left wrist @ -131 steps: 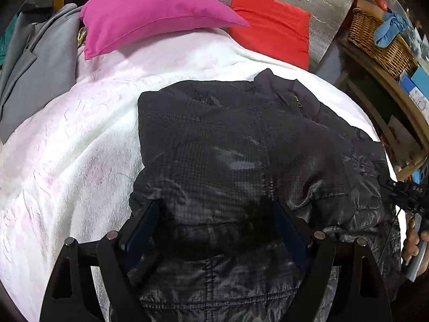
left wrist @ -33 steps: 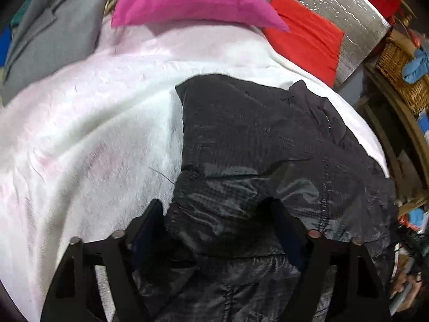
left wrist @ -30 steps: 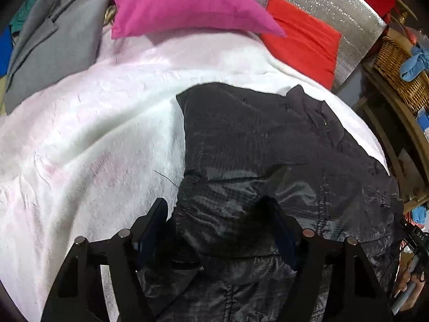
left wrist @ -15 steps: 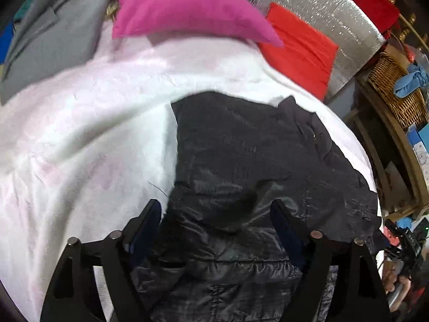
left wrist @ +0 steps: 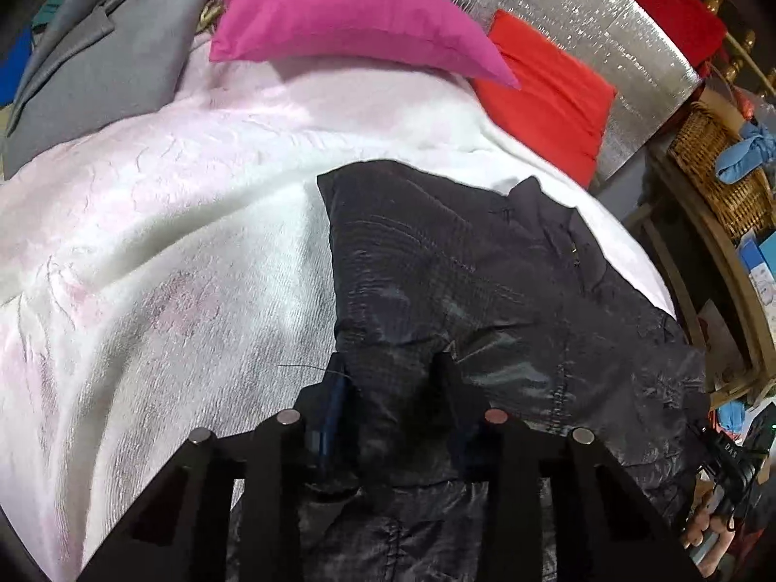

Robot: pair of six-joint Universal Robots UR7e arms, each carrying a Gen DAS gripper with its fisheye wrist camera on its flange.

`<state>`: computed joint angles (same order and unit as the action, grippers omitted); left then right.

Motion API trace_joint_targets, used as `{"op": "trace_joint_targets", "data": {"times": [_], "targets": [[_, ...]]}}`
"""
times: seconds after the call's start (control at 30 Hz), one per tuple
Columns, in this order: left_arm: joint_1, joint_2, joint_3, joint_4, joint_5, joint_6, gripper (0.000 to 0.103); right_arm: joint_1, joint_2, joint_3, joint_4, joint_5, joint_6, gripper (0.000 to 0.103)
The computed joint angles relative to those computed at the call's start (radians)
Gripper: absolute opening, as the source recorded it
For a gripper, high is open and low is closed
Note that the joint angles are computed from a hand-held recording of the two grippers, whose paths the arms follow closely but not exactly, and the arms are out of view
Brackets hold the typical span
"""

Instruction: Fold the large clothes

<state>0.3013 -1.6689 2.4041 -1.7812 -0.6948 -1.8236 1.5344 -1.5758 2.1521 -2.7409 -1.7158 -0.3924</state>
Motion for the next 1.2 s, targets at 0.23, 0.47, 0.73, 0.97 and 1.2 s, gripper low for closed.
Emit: {"op": "trace_joint_targets", "data": {"times": [0.23, 0.47, 0.73, 0.97, 1.2], "targets": [[0.035, 0.026, -0.012, 0.035, -0.049, -0.004, 0.053, -0.054, 0.036, -0.052, 0.115, -0.006, 0.097, 0.051], [-0.045, 0.033, -0.048, 0.197, -0.072, -0.137, 0.054, -0.069, -0.026, -0.026, 0.126, 0.003, 0.089, 0.059], [-0.192, 0.066, -0.079, 0.369, -0.095, -0.225, 0.055, -0.156, -0.200, 0.035, 0.162, 0.125, 0.081, 0.062], [-0.281, 0.071, -0.066, 0.410, -0.175, -0.304, 0.056, -0.235, -0.329, 0.076, 0.212, 0.218, 0.072, 0.062], [-0.381, 0.090, -0.056, 0.447, -0.259, -0.376, 0.056, -0.315, -0.417, 0.092, 0.296, 0.292, 0.011, 0.062]]}}
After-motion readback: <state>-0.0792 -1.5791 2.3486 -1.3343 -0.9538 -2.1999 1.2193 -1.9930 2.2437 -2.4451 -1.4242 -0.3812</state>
